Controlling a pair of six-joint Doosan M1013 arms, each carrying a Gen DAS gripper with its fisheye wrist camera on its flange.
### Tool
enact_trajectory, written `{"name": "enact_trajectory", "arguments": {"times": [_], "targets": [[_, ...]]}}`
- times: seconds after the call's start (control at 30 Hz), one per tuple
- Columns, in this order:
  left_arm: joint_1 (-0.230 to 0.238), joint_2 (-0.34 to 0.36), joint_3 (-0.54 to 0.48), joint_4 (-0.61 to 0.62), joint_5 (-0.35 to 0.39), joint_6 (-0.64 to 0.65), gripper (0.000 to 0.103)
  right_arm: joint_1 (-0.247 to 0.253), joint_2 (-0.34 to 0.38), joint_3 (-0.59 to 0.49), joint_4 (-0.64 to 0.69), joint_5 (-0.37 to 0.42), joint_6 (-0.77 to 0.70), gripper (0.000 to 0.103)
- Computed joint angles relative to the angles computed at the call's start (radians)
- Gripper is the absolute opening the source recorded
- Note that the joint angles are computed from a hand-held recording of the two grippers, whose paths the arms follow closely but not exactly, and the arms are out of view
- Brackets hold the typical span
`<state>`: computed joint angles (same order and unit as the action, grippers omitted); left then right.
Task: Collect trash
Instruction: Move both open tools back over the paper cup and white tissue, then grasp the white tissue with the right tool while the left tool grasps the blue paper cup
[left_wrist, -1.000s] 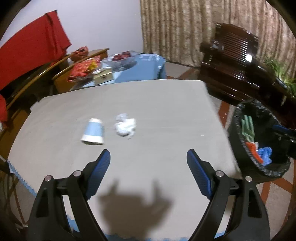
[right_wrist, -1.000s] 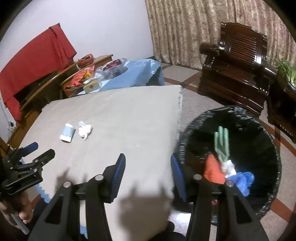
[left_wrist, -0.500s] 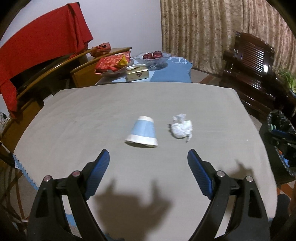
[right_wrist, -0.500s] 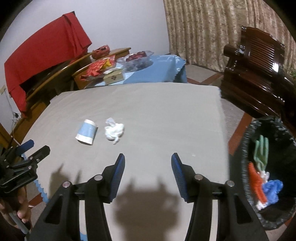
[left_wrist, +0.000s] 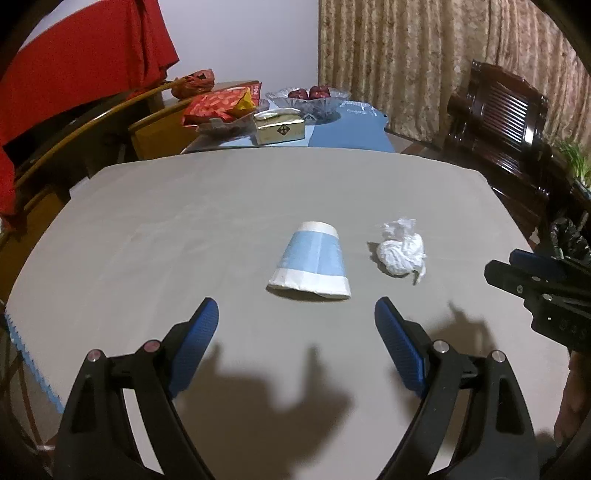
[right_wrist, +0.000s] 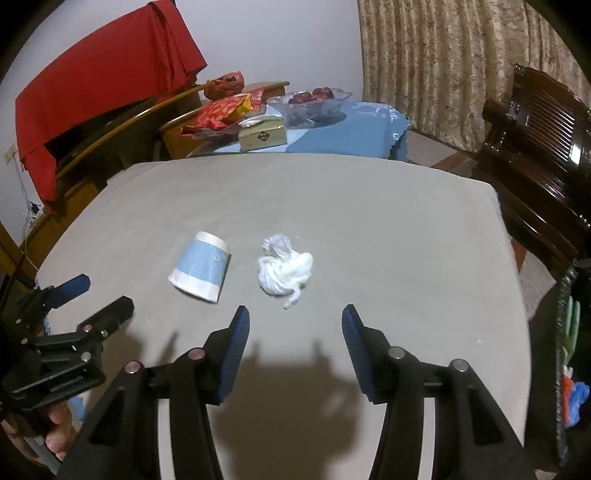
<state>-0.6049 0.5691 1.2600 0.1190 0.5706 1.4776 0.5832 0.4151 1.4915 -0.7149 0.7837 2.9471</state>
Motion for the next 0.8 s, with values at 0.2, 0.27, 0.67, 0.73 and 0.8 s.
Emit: {"name": "enact_trajectory", "arguments": {"times": [0.2,0.27,0.67,0.73,0.8], "targets": [[0.018,0.043,-0.042,-0.032,0.001,0.03,0.084,-0.022,0.05,-0.04,0.013,-0.014,-0.015,0.052],[0.02,0.055,-0.051,-0.032,-0.002,0.041,0.084,-0.03,0.062,-0.046,0.014,-0.02,-0.011,0.052],[0.028,0.117,-0.109,-0.087,0.013,0.119,0.085,-0.072,0.141,-0.097,0.068,-0.065,-0.037,0.052],[0.026,0.125,-0.117,-0.103,0.019,0.134,0.085,-0.079,0.149,-0.099,0.09,-0.081,-0.061,0.049],[0.025,0.135,-0.129,-0.11,0.03,0.141,0.085,-0.083,0.147,-0.089,0.094,-0.107,-0.072,0.038]]}}
